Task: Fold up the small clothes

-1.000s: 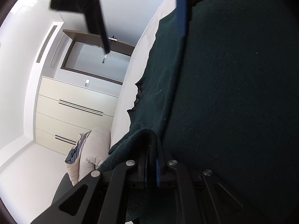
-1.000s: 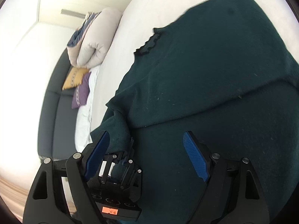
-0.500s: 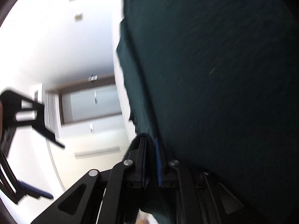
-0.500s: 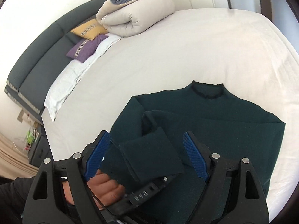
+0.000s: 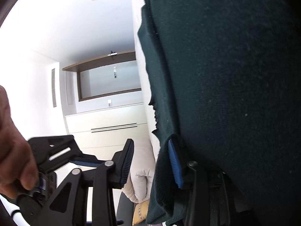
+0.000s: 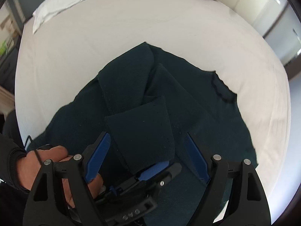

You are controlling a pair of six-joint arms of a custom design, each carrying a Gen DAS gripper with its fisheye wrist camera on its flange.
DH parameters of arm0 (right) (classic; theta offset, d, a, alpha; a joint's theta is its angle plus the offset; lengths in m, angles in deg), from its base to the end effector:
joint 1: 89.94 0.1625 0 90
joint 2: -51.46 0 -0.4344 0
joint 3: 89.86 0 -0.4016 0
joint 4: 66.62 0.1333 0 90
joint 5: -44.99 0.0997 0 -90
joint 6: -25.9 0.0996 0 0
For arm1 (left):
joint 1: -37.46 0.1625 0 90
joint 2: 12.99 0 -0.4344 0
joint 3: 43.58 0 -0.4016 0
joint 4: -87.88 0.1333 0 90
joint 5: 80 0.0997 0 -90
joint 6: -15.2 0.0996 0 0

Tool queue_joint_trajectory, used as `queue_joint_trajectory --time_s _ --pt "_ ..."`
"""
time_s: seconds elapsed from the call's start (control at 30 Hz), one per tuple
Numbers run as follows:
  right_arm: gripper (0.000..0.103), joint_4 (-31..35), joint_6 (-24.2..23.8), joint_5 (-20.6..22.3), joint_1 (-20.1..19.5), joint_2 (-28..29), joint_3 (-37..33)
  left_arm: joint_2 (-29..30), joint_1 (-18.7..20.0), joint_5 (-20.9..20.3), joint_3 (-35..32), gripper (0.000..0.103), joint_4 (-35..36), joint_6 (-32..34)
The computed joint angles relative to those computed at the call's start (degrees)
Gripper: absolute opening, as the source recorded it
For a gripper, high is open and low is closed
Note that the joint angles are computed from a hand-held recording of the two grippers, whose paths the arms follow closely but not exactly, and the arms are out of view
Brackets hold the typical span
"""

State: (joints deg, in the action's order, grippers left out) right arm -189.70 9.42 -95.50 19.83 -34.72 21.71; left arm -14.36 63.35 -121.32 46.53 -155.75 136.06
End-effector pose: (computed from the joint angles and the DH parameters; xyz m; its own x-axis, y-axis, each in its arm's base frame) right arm 0.2219 -0.4505 0.3743 -0.5125 -0.3778 0.7711 -0.5012 0.8608 0.0886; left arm -0.3994 -0.4252 -0.1662 0.7894 0.0067 -0.6138 0.5768 -0.3500 0.7381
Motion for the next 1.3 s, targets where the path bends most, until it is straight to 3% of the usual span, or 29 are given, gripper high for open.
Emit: queue_joint_trajectory --time_s 0.17,0.33,0.37,0.43,0.63,0.8,0.97,1.1,1.23,1.3 --pt "0.080 3.46 -0.73 -8.14 2.14 7.18 0.28 -0.17 -0.54 1.77 0.74 0.044 -1.97 -1.39" --pt "0.079 7.75 3.85 -12.07 0.85 11.49 -0.16 -0.85 -0.94 2.30 2.92 0.044 -3.87 -2.77" --pt "0.075 9.04 5.49 -13.04 0.57 12.00 -0.39 -0.97 -0.94 2.46 2.96 0.044 -3.82 -3.27" --pt "0.035 14.75 11.35 -11.51 0.06 12.05 -2.44 -1.01 -0.82 2.54 2.93 0.044 -3.69 -4.14" --pt "0.013 12.34 12.06 -8.36 1.06 8.87 -5.09 -1.38 -0.42 1.77 3.04 0.053 -3.82 -5.26" --pt "0.008 0.64 9.86 -1.22 -0.38 4.20 -7.25 -4.50 -1.14 3.74 6.15 0.079 -2.80 -10.52" --pt "0.008 -8.30 10.70 10.31 -5.02 -2.43 -6.87 -9.00 -1.24 9.68 10.52 0.086 1.04 -20.17" --pt "0.004 -12.82 11.77 22.58 -13.80 -8.54 -5.05 -13.79 -0.81 15.15 14.66 0.087 9.64 -34.76" --pt "0.004 -18.84 13.81 37.12 -24.80 -16.34 0.86 -18.49 0.47 19.65 16.76 0.096 21.43 -51.42" --pt "0.004 -21.13 13.39 39.99 -28.52 -18.66 3.65 -18.95 1.03 20.16 16.77 0.099 22.27 -52.05"
